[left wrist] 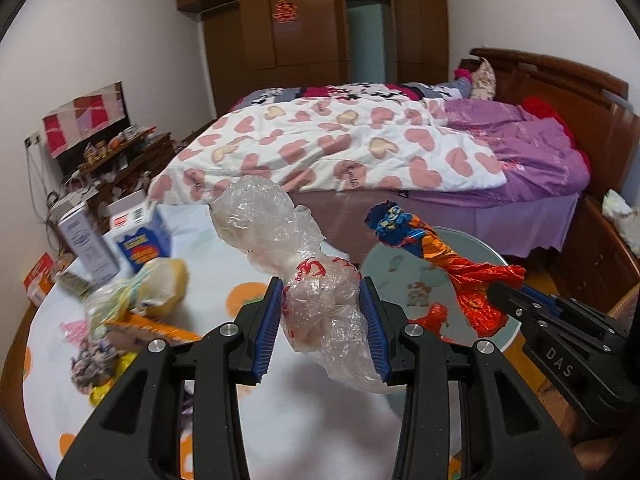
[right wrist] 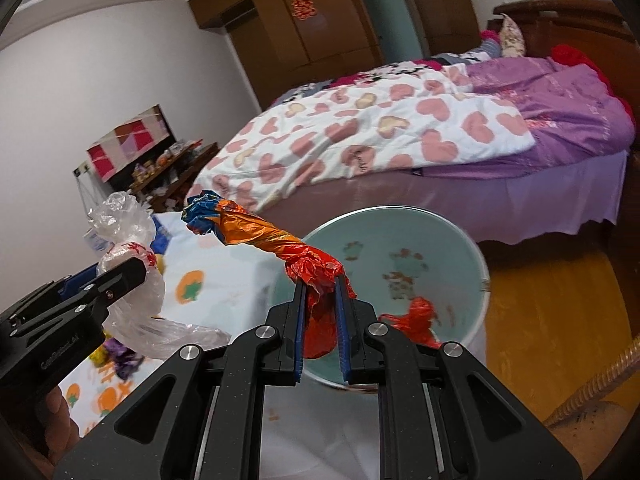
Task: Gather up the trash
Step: 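Carry both items over the blue bin and open both grippers to drop them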
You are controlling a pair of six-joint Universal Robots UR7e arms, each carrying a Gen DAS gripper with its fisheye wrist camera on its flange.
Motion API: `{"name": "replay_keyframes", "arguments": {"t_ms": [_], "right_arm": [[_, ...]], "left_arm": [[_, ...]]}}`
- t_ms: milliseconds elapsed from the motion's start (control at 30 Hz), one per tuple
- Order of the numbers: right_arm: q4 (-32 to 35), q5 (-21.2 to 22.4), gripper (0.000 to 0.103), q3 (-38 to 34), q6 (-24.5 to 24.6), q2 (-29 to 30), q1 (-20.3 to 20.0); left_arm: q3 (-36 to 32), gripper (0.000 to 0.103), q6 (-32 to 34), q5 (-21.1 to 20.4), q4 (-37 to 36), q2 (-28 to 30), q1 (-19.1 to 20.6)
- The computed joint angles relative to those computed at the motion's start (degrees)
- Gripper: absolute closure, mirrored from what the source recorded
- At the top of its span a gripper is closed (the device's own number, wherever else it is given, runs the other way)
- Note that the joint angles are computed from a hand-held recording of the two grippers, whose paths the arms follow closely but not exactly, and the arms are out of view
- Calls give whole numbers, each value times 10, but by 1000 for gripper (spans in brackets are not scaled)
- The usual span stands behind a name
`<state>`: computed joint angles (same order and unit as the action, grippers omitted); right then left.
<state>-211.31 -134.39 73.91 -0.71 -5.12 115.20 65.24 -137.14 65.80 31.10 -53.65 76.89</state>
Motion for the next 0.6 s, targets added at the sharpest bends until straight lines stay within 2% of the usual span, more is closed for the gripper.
{"name": "replay_keyframes", "arguments": {"t_ms": [600], "right_arm": [[-5,-43,89,41,42,-19,-45]], "left_arm": [[-51,64,7,-10,35,96,-15]]}}
